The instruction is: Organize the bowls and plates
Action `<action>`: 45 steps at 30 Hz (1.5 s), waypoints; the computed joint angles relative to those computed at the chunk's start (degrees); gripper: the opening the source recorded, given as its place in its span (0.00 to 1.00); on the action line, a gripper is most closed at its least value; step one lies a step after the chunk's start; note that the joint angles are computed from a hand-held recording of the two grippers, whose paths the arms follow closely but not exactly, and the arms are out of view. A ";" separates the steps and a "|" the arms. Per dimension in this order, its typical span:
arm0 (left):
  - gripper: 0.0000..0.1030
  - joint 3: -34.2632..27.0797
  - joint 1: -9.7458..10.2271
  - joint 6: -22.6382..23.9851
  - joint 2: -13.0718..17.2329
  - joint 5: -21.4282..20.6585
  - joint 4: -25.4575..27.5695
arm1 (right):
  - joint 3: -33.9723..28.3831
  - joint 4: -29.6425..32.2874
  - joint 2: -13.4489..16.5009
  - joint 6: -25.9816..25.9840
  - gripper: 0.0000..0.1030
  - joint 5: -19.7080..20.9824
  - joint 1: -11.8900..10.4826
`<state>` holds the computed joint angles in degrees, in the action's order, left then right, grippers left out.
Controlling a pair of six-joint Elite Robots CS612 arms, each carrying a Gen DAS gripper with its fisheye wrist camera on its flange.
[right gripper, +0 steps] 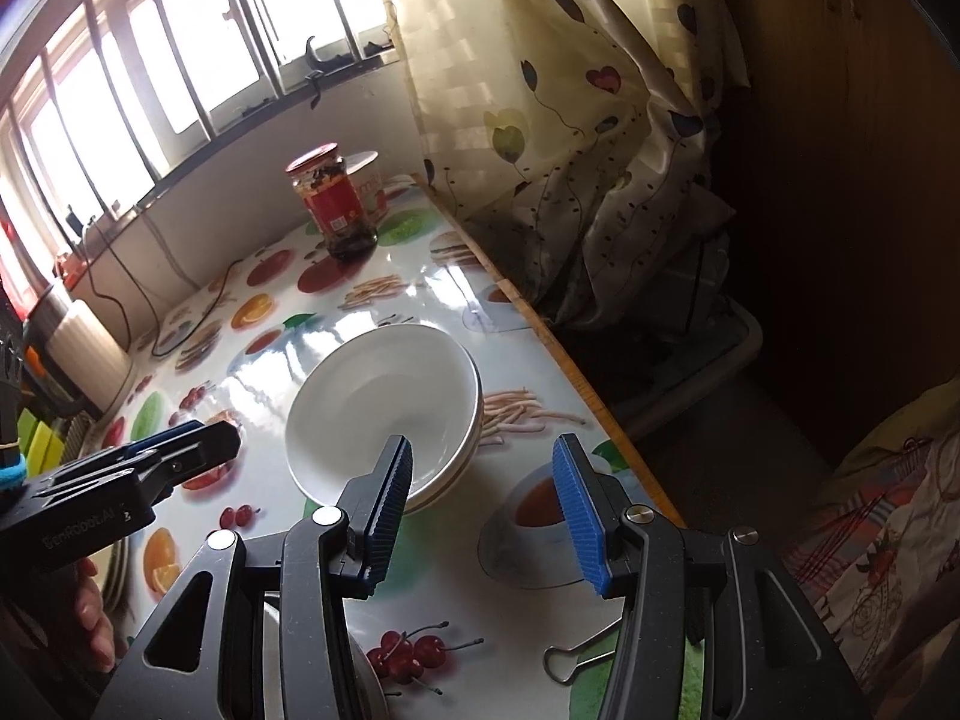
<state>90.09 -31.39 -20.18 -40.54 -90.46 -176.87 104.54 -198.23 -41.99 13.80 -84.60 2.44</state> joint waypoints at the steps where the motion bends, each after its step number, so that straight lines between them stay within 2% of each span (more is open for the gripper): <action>1: 0.43 -0.36 0.08 0.28 0.24 -0.41 0.07 | -0.32 0.24 0.18 -0.08 0.47 0.06 -0.04; 6: 0.43 -2.76 0.65 -0.62 1.47 -3.05 2.98 | -1.85 1.65 1.03 -0.54 0.47 0.49 -0.21; 10: 0.43 -3.78 0.69 -0.69 1.96 -2.76 4.85 | -2.74 2.71 1.54 -0.42 0.47 1.08 -0.32; 22: 0.41 -5.22 0.54 -0.40 2.67 -2.33 5.98 | -4.91 4.53 2.61 -1.61 0.45 2.04 -0.41; 26: 0.34 -5.55 0.40 0.27 2.82 -1.52 6.36 | -5.49 5.32 2.82 -1.96 0.39 2.01 -0.32; 30: 0.32 -5.71 0.31 0.60 2.95 -1.42 7.06 | -5.77 5.48 2.98 -2.10 0.32 1.94 -0.22; 33: 0.23 -5.83 0.20 1.33 3.02 -1.44 7.39 | -5.86 5.68 3.00 -2.32 0.24 2.31 -0.25; 35: 0.22 -5.81 0.09 1.64 2.99 -1.12 7.38 | -5.98 5.81 3.07 -2.53 0.24 2.24 -0.17; 38: 0.19 -5.89 0.07 1.77 3.02 -1.21 7.46 | -6.16 5.96 3.18 -2.65 0.17 2.34 -0.14; 45: 0.16 -5.84 -0.08 2.00 3.00 -0.92 7.35 | -6.28 6.10 3.25 -2.99 0.14 2.15 0.01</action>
